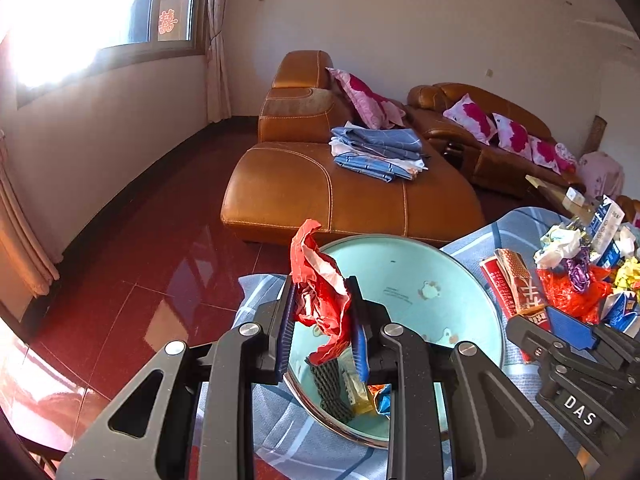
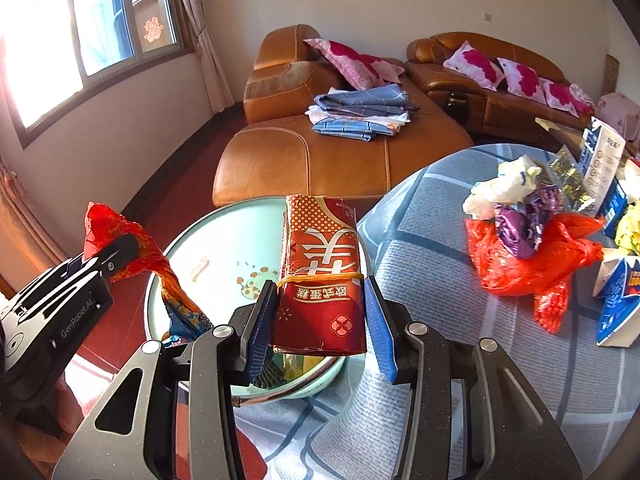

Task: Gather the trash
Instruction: 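Carry red bag and snack packet over the green bin while both tools open to drop them, then grasp the yellow plastic bag on the LOOK box with the right tool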

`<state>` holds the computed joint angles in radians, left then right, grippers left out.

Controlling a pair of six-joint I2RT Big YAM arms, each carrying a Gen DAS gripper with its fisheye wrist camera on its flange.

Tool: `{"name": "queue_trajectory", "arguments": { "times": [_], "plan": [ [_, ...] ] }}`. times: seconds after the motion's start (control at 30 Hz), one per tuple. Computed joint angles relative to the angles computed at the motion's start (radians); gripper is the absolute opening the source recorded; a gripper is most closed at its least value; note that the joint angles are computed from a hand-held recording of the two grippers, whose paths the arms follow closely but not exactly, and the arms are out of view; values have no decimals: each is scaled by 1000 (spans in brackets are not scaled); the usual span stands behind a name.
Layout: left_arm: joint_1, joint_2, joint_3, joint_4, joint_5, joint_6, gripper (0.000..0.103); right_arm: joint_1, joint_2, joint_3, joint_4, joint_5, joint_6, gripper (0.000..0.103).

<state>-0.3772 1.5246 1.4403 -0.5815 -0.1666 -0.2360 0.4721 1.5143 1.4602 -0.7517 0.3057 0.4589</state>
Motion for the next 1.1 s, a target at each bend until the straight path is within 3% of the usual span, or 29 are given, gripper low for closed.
{"name": "queue_trajectory", "arguments": {
  "times": [0.53,0.63,0.7,0.73,1.1],
  "plan": [
    [-6,19,9,-21,-9,-7,26,-39,47,33,7,-78,-6,48],
    [-8,18,7,-21,-14,-8,33,-39,30,21,9,-66,-5,48],
    [-10,19,9,-25,-18,-18,51,-39,12,8,10,-53,4,48],
    [-13,18,7,-24,-28,-24,54,-40,4,1,9,-50,10,48],
    [-42,5,-5,-20,-9,-26,61,-55,-112,-101,28,16,65,49]
  ]
}}
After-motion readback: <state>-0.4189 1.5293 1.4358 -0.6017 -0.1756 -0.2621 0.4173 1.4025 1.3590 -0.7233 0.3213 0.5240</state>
